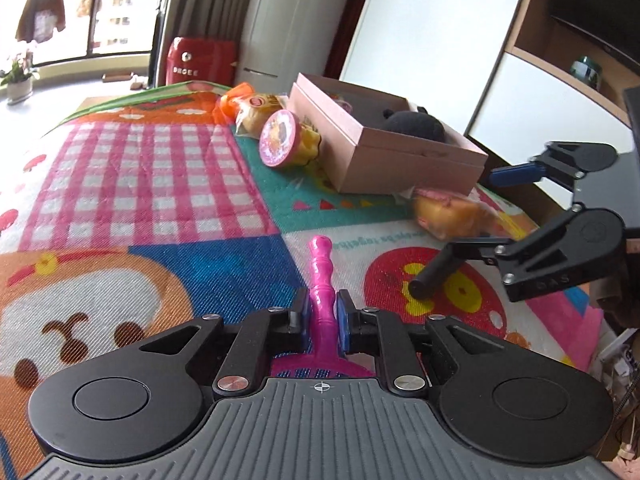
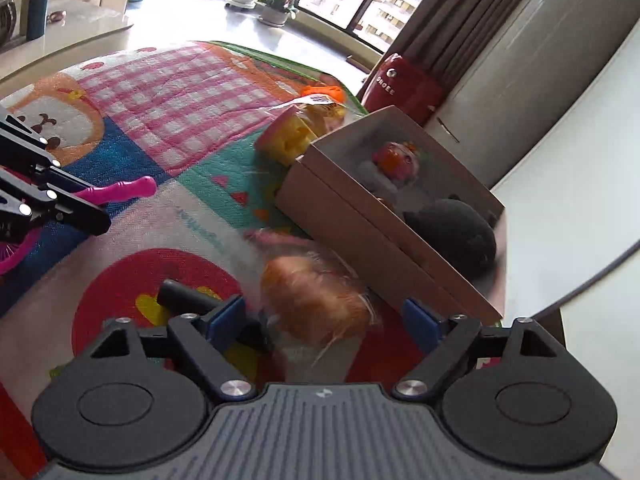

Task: Organize objects
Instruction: 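Carry the bread toward the pink box with the right gripper while the left gripper lifts the strainer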

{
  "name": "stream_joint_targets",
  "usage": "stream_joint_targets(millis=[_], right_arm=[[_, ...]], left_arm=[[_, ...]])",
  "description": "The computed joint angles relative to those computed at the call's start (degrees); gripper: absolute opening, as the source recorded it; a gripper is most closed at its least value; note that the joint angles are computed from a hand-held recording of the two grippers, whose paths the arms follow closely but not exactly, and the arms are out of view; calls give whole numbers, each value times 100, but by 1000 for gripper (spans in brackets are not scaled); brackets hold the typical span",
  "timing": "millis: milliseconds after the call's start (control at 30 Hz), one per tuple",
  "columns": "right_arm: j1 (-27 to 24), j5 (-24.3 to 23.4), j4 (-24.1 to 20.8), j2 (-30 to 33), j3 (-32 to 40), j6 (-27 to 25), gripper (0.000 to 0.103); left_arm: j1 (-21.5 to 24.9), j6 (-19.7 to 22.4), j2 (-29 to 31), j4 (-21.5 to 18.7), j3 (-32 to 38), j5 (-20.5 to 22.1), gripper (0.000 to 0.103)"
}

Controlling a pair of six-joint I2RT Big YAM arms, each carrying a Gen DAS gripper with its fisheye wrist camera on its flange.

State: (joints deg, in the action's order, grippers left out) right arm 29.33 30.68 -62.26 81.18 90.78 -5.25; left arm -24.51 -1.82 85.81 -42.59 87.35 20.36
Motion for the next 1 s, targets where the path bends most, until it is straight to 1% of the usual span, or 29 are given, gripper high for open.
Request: stream_joint_targets(millis=[33, 67, 100, 133, 167, 233, 300, 367, 400, 467, 533, 600, 633, 667, 700, 733, 767, 800, 867, 1000], right_arm=[[41, 258, 63, -60, -107, 3, 90], [105, 633, 153, -109, -234, -19, 90], [129, 848, 192, -146, -312, -5, 90], [102, 832, 159, -190, -336, 131, 90], [-1, 472, 45, -254, -307, 460, 90], [-318, -613, -122, -384, -202, 1182, 95], [-575, -1374, -68, -479, -162, 1707, 101], [-732, -1748, 144, -525, -179, 2133, 103], [-787, -1837, 231, -504, -169, 2322, 103], [-858, -1838, 352, -344, -96, 2662, 103], [-908, -1883, 320, -95, 15, 2942, 103], [-979, -2084, 184, 146, 128, 3181, 103], [-991, -2143, 158, 210, 139, 3267, 101], [-981, -2180, 163, 252, 112, 3312, 95], [-947, -2103, 157, 259, 83, 3276, 86], [-868, -1885, 210, 217, 22, 3195, 72], [-818, -1786, 172, 189, 10, 3107, 62], [-802, -1813, 148, 137, -12, 3064, 57], [-778, -1799, 152, -1, -92, 3089, 56], [-613, -1429, 262, -368, -340, 2838, 56]], left_arm=[[-17, 27, 8, -31, 22, -35, 16], [-28, 50, 13, -63, 39, -65, 16], [-41, 73, 21, -103, 68, -106, 16], [-57, 93, 22, -127, 80, -151, 16], [-71, 114, 23, -145, 90, -197, 16], [-108, 146, 39, -174, 122, -298, 16], [-147, 181, 58, -219, 159, -400, 16], [-172, 218, 58, -268, 182, -473, 16], [-179, 222, 56, -276, 184, -496, 16], [-190, 217, 55, -286, 188, -538, 16], [-202, 216, 56, -312, 201, -580, 16], [-208, 252, 57, -357, 220, -603, 16], [-205, 273, 58, -371, 225, -602, 16], [-201, 291, 57, -383, 226, -593, 16], [-193, 294, 51, -368, 210, -578, 16], [-195, 275, 53, -364, 210, -581, 16], [-192, 241, 48, -353, 201, -573, 16], [-193, 212, 44, -351, 196, -578, 16], [-221, 227, 40, -370, 204, -651, 16], [-320, 286, 46, -436, 248, -911, 17]])
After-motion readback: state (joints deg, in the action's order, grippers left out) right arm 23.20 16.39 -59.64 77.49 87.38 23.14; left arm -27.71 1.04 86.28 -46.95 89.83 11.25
